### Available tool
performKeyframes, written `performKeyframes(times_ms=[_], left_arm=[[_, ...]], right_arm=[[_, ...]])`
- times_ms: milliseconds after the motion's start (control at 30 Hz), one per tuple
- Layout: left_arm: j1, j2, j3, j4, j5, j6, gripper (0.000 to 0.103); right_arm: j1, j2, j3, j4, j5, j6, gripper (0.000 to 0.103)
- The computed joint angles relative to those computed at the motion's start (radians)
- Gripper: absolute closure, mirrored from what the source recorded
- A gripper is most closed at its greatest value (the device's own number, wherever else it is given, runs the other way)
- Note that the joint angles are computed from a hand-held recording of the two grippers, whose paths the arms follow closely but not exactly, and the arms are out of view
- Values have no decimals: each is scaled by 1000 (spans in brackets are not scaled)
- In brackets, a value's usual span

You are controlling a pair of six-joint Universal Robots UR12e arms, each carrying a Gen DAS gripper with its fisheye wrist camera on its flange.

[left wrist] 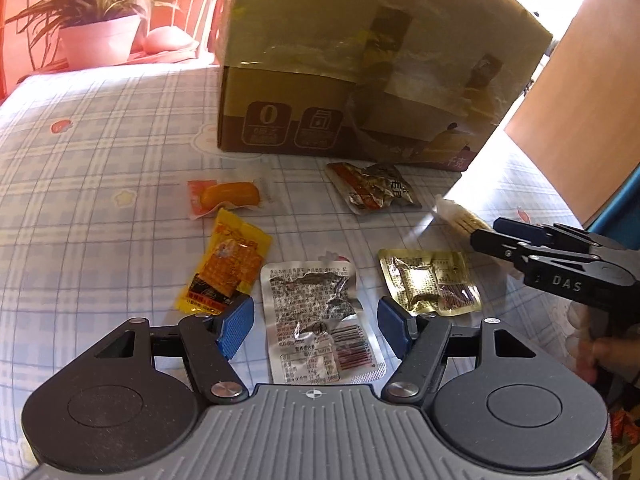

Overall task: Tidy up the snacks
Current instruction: 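Move the left tool to the clear printed packet while the right tool approaches the cracker pack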

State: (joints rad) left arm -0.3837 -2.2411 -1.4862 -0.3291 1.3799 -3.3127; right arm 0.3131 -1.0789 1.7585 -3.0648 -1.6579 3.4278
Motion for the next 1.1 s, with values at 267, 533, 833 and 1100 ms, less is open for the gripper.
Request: performKeyframes(times_ms=[267, 533, 833, 1100], left_arm=[[-18, -6, 11, 0, 60, 23, 32], [-15, -7, 3, 27, 62, 5, 33], [-20, -8, -8, 61, 85, -11, 33], [-51, -19, 19, 33, 197, -19, 33]], right_arm=[[-2, -3, 18, -35, 2, 12, 48], [-8, 8, 26, -38, 12, 42, 41], [0, 12, 32, -66, -17, 44, 45], [-5, 12, 37, -80, -4, 60, 45]])
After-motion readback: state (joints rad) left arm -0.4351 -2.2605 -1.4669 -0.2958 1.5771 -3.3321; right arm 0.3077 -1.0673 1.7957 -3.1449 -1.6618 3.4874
